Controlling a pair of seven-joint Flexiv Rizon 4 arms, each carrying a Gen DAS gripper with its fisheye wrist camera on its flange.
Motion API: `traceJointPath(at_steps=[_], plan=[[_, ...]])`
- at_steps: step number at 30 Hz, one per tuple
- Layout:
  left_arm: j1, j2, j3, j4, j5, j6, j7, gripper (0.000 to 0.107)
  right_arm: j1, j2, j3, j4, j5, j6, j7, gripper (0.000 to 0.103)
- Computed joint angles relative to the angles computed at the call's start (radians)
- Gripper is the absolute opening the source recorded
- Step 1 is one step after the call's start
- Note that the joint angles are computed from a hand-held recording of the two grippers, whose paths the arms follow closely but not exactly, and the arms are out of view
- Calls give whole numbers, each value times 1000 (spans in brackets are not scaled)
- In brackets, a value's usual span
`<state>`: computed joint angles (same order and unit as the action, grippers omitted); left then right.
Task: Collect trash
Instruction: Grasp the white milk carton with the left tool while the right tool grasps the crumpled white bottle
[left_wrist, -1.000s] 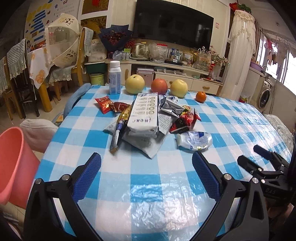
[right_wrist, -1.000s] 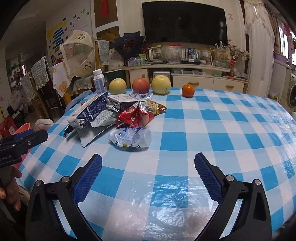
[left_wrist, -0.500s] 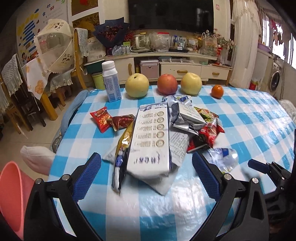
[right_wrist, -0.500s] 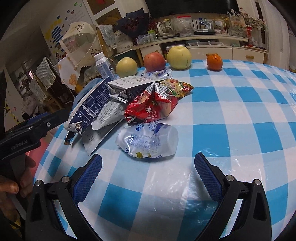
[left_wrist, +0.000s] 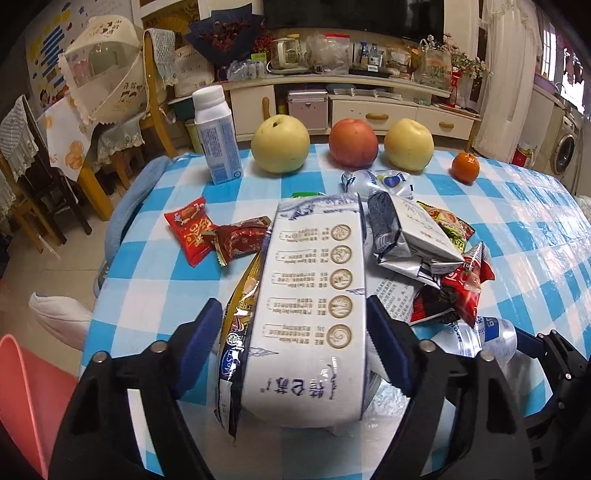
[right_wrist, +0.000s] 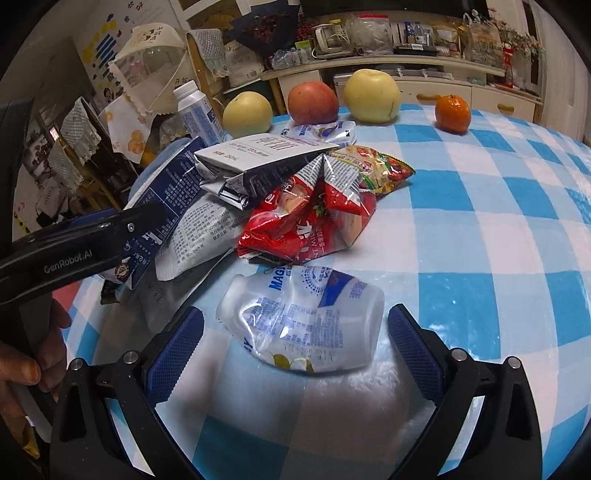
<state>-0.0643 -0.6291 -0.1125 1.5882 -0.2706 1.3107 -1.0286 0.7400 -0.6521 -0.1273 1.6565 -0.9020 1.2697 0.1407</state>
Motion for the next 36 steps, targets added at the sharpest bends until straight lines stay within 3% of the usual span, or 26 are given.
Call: traceJointPath(at_steps=[3, 5, 7, 11, 13, 15, 18, 20, 22, 25, 28, 36], plan=[[11, 3, -12, 8, -9, -1, 8, 64, -2, -3, 19, -17, 22, -65, -28, 98], [11, 7, -10, 19, -12, 10, 3, 64, -7, -5, 17, -17, 21, -49, -15, 97], [19, 16, -16, 36, -19, 21, 5, 63, -10, -6, 26, -25, 29, -70, -33, 83], [82, 53, -89, 115, -79, 76, 43, 63, -2, 0, 9, -17, -2, -66, -13, 76], [123, 77, -134, 161, -120, 100, 71, 63, -1, 7, 5, -12, -18, -70, 2, 57], [157, 99, -172, 204, -157, 125, 103, 63, -23, 2, 35, -13, 7, -71, -25, 54], [203, 127, -223, 270, -198, 195, 149, 63, -26, 10, 19, 11, -3, -4, 6, 57], [242, 139, -267, 304, -216, 230, 176, 63, -30, 9, 30, 10, 11, -6, -18, 69], [282, 145, -307, 329, -229, 263, 191, 63, -9, 15, 17, 9, 1, -37, -17, 92], [331, 143, -355, 352, -216, 324, 187, 63, 12, 12, -8, 3, -54, -39, 17, 95], [398, 139, -422, 363, -190, 336, 171, 63, -7, -22, 43, -50, -5, -84, -39, 97], [499, 118, -519, 367, -93, 335, 133, 63, 12, -92, 106, -211, 145, -332, -245, 99]])
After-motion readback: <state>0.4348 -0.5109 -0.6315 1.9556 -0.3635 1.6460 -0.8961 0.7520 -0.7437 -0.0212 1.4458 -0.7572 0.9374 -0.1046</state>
